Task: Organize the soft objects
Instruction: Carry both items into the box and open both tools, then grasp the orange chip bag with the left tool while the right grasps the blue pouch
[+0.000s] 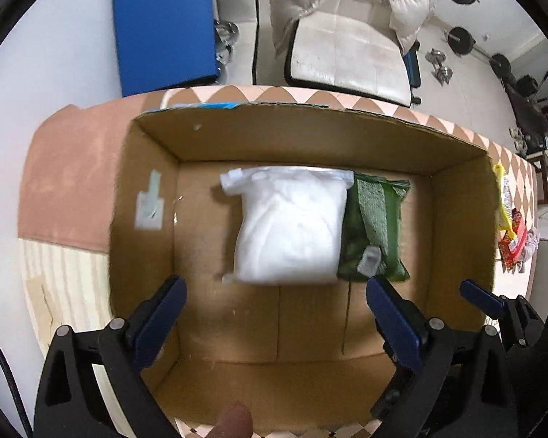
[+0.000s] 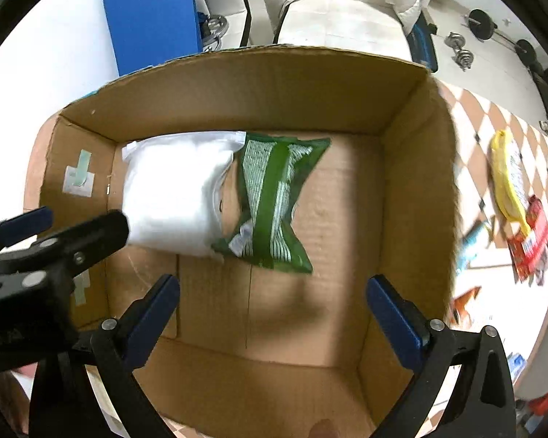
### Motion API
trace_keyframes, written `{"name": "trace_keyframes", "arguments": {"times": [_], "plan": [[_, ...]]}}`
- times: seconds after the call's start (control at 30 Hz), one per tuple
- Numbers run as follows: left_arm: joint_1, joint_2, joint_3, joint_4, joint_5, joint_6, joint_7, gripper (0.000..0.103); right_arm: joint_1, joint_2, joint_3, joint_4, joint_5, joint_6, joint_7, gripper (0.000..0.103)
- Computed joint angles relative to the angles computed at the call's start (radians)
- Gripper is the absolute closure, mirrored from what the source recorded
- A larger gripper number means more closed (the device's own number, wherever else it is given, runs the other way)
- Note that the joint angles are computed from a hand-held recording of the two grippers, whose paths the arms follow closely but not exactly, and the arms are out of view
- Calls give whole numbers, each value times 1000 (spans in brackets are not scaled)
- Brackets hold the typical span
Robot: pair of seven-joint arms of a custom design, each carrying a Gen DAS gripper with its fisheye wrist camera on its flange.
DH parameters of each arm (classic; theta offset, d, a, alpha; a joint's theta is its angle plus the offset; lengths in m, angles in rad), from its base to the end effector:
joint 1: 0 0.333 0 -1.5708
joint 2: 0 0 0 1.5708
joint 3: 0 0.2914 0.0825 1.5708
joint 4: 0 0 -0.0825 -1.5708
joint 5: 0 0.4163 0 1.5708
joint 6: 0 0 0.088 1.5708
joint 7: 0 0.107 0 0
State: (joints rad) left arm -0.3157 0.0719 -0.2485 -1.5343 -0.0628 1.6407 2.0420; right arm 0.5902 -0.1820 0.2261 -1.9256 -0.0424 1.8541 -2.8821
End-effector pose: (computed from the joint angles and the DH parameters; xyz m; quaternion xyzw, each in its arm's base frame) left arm 0.5174 -0.3292 0.5832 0.2663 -0.9629 0.0406 0.0173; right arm 0.3763 0.4051 0.5451 -0.2782 0.9582 -0.0082 0.0663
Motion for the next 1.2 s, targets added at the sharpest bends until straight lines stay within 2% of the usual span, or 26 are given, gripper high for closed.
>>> {"name": "trace_keyframes", "arguments": {"times": [0.13, 0.3, 0.5, 0.57, 0.63, 0.7, 0.77, 0.87, 1.07, 1.2], "plan": [[15, -109, 3, -78, -37, 40, 20, 2, 15, -29, 31, 13, -50, -7, 85, 0], [15, -282, -16, -177, -126, 75, 59, 2, 58, -128, 97, 16, -106, -130, 294, 0], [-76, -502, -95, -348, -182, 62, 245, 2, 162, -345, 211, -65, -8, -326, 696, 0], [-113, -533, -148, -402, -170, 49, 269, 3, 207, -410, 251, -97, 63, -377, 861, 0], [-142, -525, -198, -429, -144, 24, 265, 10, 254, -472, 292, -144, 145, -397, 1038, 0], [-175, -504, -253, -466, -96, 6, 251, 15, 305, -533, 315, -216, 215, -369, 1176, 0], [-206, -477, -303, -515, -35, 17, 222, 15, 358, -587, 342, -297, 280, -317, 1301, 0], [-251, -435, -336, -567, 41, 26, 175, 15, 430, -643, 383, -412, 343, -211, 1442, 0], [-315, -352, -334, -608, 138, 37, 75, 15, 538, -667, 420, -563, 366, -8, 1594, 0], [-343, -324, -313, -616, 154, 48, 22, 15, 587, -646, 416, -598, 337, 62, 1661, 0]]}}
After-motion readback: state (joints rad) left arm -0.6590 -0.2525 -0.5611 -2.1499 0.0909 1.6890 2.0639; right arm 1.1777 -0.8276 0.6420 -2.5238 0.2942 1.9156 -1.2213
